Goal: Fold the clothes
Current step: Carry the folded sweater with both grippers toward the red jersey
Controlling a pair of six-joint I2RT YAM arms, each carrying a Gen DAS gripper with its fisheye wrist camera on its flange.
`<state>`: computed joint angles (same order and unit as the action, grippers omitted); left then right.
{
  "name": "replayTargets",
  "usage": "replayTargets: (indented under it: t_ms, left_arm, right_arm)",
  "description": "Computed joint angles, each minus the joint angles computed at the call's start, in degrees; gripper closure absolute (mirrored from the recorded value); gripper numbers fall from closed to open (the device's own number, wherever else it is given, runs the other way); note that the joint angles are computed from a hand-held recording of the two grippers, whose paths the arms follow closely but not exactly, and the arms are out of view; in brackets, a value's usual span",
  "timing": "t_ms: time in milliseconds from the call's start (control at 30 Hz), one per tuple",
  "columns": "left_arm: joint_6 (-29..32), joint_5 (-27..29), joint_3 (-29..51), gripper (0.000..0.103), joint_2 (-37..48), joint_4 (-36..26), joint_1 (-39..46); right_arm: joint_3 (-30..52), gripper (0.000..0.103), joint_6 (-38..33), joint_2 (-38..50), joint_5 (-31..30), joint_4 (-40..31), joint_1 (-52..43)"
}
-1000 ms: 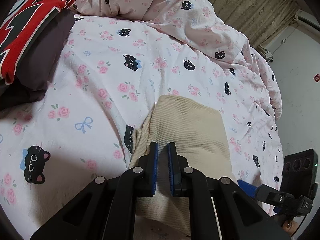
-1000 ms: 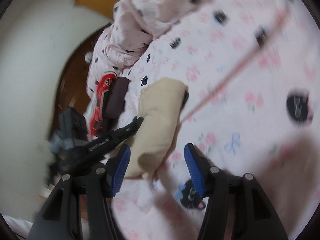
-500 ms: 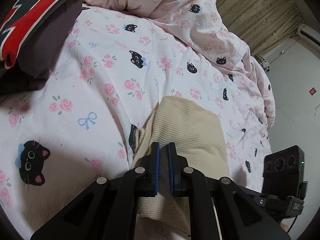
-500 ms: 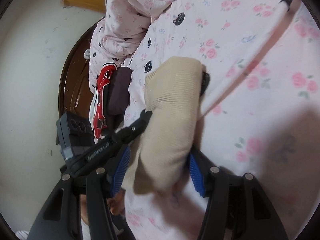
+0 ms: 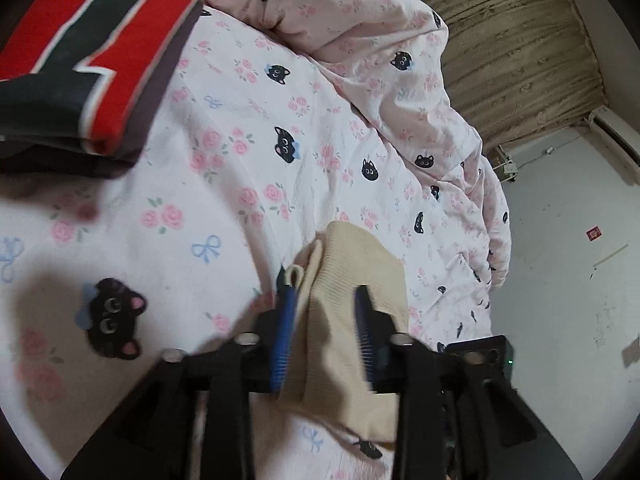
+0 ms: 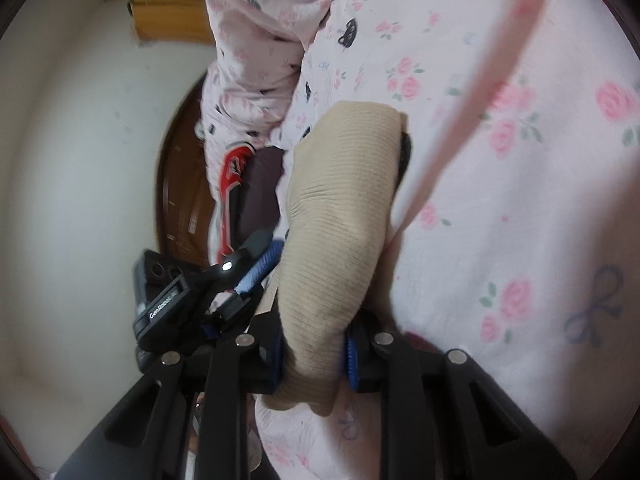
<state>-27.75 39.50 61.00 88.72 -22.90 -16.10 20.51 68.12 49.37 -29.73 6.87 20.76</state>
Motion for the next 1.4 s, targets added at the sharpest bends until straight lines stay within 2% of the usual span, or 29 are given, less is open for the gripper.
replayTargets:
  t_ms: [100, 267, 367, 433, 533, 667, 700, 800, 967, 1133, 1267, 1400]
  left_arm:
    - [3.95, 4.86, 2.25, 0.064, 1.10, -6.74, 1.85]
    - [7.87, 5.96, 4.79, 0.063, 3.67, -13.60, 1.48]
    - [8.47, 5.77, 5.29, 0.063, 4.86, -14.59, 0.75]
    - [8.79, 6.35, 5.52, 0.058, 5.63, -14.74, 0.44]
    - [8.28, 6.92, 6.24, 0.056, 7.09, -14.13, -0.27]
    - [8.30, 4.86, 6.54, 0.057, 7.24, -12.59, -2.18]
    - [8.42, 3.94, 6.41, 0.058, 6.93, -12.07, -2.72]
    - [8.89, 0.54, 6.08, 0.073, 5.87, -11.73, -3.70]
    - [9.80, -0.48, 6.29, 0.082, 4.69, -13.64, -3.33]
    - [11.99, -2.87, 6.34, 0.085, 0.33, -16.16, -3.82]
    - [11.81, -1.92, 7.33, 0.085, -2.27, -18.05, -2.97]
    - [11.86, -1.15, 8.44, 0.085, -5.13, -19.26, -2.25]
  right_arm:
    - [0.49, 0.081, -1.22, -0.58, 0.02, -1.74, 0.01]
    - [0.35, 0.081, -1.69, -1.00, -0.18, -1.67, -0.20]
    - [0.23, 0.081, -1.91, -1.59, 0.10, -2.17, -0.03]
    - [0.09, 0.081, -2.04, -1.97, 0.18, -2.39, 0.00]
    - [0.08, 0.081, -2.12, -1.89, 0.28, -2.25, 0.04]
    - [0.41, 0.081, -2.14, -0.68, 0.62, -1.32, 0.31]
    - [0.53, 0.081, -2.13, -0.21, 0.70, -0.94, 0.37]
    - [0.51, 0.081, -2.08, 0.05, 0.66, -0.54, 0.31]
    - [1.31, 0.081, -2.41, -0.03, 1.37, -1.86, 0.89]
    - [5.35, 0.079, -4.09, -1.98, 5.52, -9.61, 3.96]
    - [8.34, 0.079, -3.37, -5.54, 7.73, -14.61, 6.50]
    - [15.06, 0.079, -5.84, -5.80, 10.36, -21.55, 8.58]
